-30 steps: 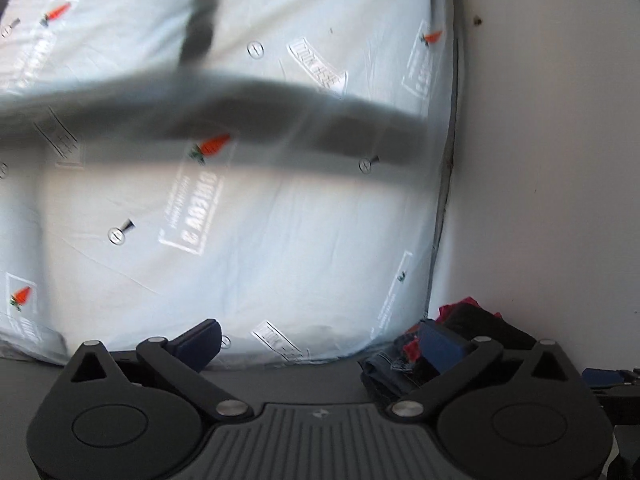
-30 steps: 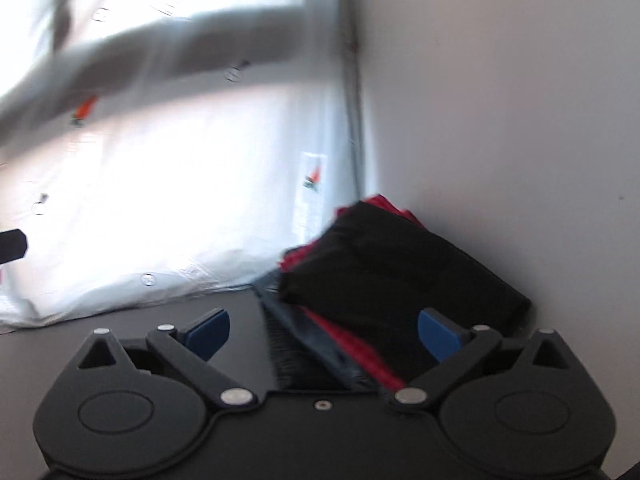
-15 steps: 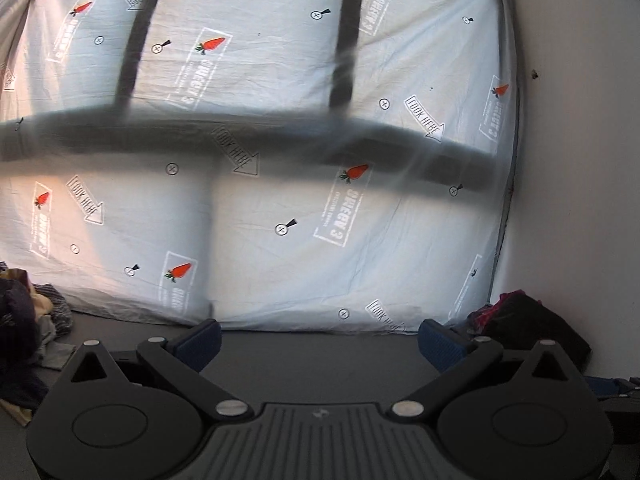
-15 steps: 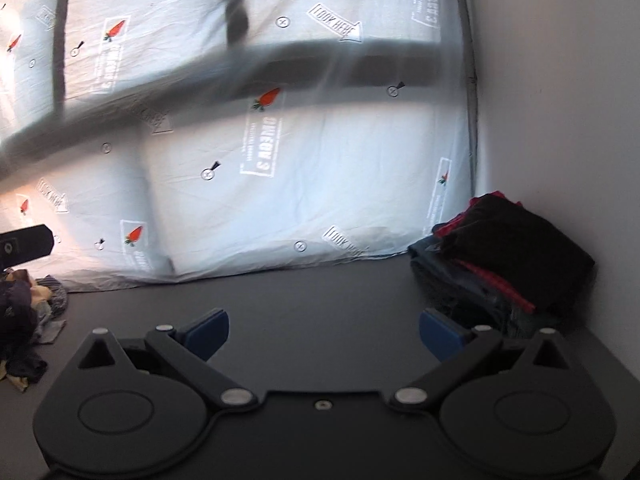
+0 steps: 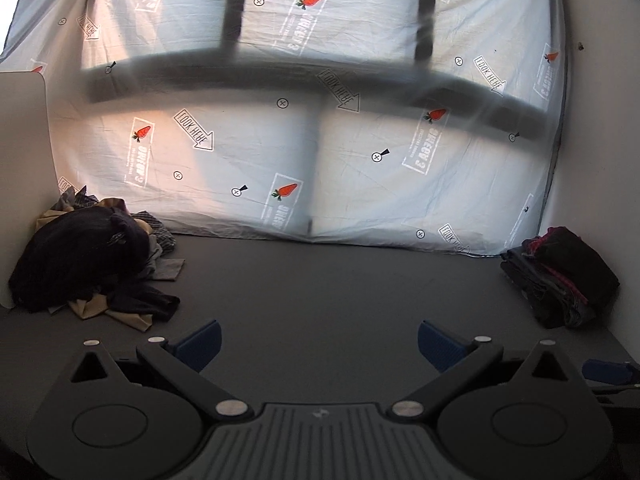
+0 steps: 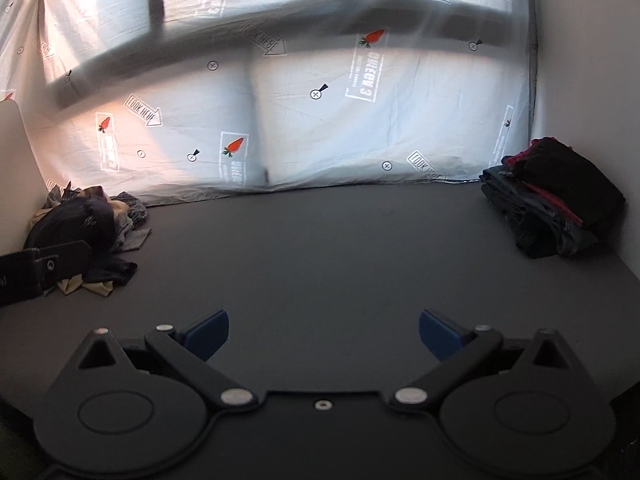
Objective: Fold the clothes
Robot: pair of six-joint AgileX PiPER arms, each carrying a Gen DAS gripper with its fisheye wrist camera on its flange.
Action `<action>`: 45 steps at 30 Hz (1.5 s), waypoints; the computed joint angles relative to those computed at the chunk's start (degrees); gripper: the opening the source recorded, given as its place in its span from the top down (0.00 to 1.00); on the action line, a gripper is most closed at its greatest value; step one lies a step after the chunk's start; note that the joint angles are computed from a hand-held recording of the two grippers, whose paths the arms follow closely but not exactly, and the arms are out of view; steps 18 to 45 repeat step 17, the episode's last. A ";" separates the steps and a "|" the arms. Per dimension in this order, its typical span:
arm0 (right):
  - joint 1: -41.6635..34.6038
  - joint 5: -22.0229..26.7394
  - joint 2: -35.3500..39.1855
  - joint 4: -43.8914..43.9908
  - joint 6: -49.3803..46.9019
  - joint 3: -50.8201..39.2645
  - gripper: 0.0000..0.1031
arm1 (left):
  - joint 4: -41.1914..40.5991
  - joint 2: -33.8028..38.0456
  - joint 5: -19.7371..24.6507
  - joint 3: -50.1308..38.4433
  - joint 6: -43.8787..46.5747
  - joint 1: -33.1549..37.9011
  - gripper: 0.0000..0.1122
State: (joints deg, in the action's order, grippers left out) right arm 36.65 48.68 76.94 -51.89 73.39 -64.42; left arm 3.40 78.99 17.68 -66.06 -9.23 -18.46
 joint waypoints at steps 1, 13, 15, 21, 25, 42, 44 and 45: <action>1.90 1.71 0.04 -0.86 1.03 -0.17 0.00 | -2.17 -1.07 0.35 0.74 2.31 0.81 0.08; 13.76 11.49 -0.88 -4.79 7.04 0.36 0.00 | -15.53 -10.10 3.47 8.41 16.16 6.11 0.08; 14.52 12.19 -1.14 -5.11 7.51 0.56 0.00 | -15.09 -10.89 3.67 8.93 15.60 6.07 0.08; 14.97 12.51 -1.41 -5.23 7.41 0.66 0.00 | -14.22 -11.60 3.71 9.33 14.57 5.94 0.08; 14.97 12.51 -1.41 -5.23 7.41 0.66 0.00 | -14.22 -11.60 3.71 9.33 14.57 5.94 0.08; 14.97 12.51 -1.41 -5.23 7.41 0.66 0.00 | -14.22 -11.60 3.71 9.33 14.57 5.94 0.08; 14.97 12.51 -1.41 -5.23 7.41 0.66 0.00 | -14.22 -11.60 3.71 9.33 14.57 5.94 0.08; 14.97 12.51 -1.41 -5.23 7.41 0.66 0.00 | -14.22 -11.60 3.71 9.33 14.57 5.94 0.08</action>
